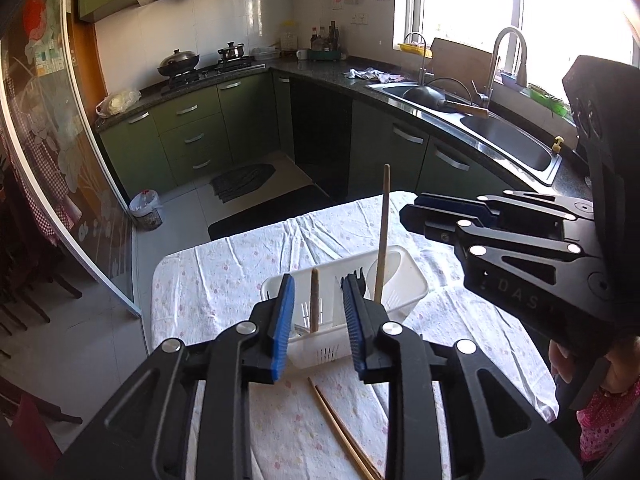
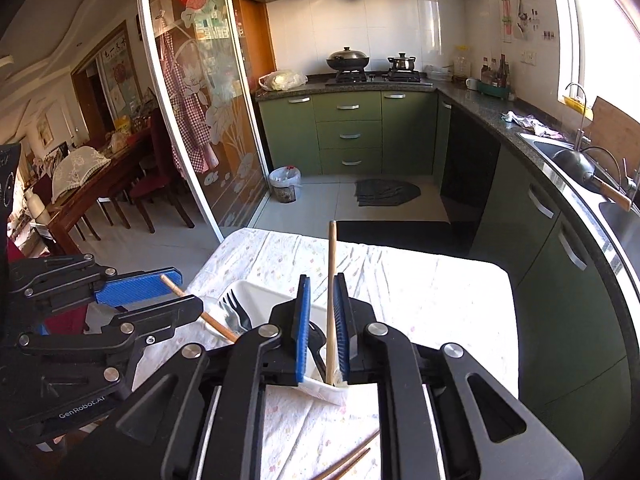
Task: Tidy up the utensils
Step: 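Carry both chopsticks over the white holder and open both tools, then lower both tools to the remaining chopsticks and grasp one with each tool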
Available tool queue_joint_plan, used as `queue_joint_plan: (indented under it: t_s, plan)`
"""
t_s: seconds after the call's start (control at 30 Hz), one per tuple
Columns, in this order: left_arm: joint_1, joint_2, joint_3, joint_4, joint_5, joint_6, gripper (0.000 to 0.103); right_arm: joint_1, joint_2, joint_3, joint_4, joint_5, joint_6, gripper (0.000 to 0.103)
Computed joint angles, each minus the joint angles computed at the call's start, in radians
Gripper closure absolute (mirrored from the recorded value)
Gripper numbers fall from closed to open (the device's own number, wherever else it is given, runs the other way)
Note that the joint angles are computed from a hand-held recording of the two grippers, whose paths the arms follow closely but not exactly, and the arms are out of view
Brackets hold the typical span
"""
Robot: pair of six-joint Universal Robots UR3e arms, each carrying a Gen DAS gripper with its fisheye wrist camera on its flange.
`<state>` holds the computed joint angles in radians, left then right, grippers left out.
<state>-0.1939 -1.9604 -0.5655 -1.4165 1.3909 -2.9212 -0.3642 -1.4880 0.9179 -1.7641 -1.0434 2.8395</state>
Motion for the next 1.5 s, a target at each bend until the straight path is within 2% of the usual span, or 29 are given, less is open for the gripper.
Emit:
queue_joint_plan:
  t_s: [0.1,0.23,0.37,0.5,0.6,0.73,0.97,1.27,1.5]
  plan:
    - [0.009,0.079,-0.109,0.040,-0.014,0.004,0.078,-0.051,-0.090,0.086,0.001,0.058,-0.024,0.086]
    - [0.035,0.231,-0.347,0.109,-0.050,0.022,0.073,-0.190,-0.280,0.252,0.118,0.170,-0.150,0.069]
    - [0.052,0.364,-0.625,0.150,-0.071,0.053,0.073,-0.328,-0.470,0.466,0.301,0.199,-0.352,0.069]
    - [0.070,0.407,-0.858,0.198,-0.077,0.050,0.073,-0.469,-0.633,0.711,0.431,0.196,-0.519,0.069]
    - [0.085,0.388,-0.963,0.234,-0.073,0.018,0.073,-0.569,-0.720,0.842,0.501,0.189,-0.616,0.069]
    - [0.077,0.362,-1.055,0.317,-0.026,-0.051,0.073,-0.685,-0.777,0.919,0.625,0.192,-0.738,0.069]
    - [0.065,0.332,-1.089,0.371,0.002,-0.114,0.073,-0.697,-0.752,0.929,0.626,0.203,-0.755,0.067]
    - [0.003,0.274,-1.033,0.352,0.071,-0.162,0.073,-0.665,-0.750,0.926,0.638,0.206,-0.744,0.067]
    - [-0.002,0.287,-1.043,0.351,0.102,-0.146,0.071,-0.582,-0.754,1.009,0.506,0.143,-0.659,0.063]
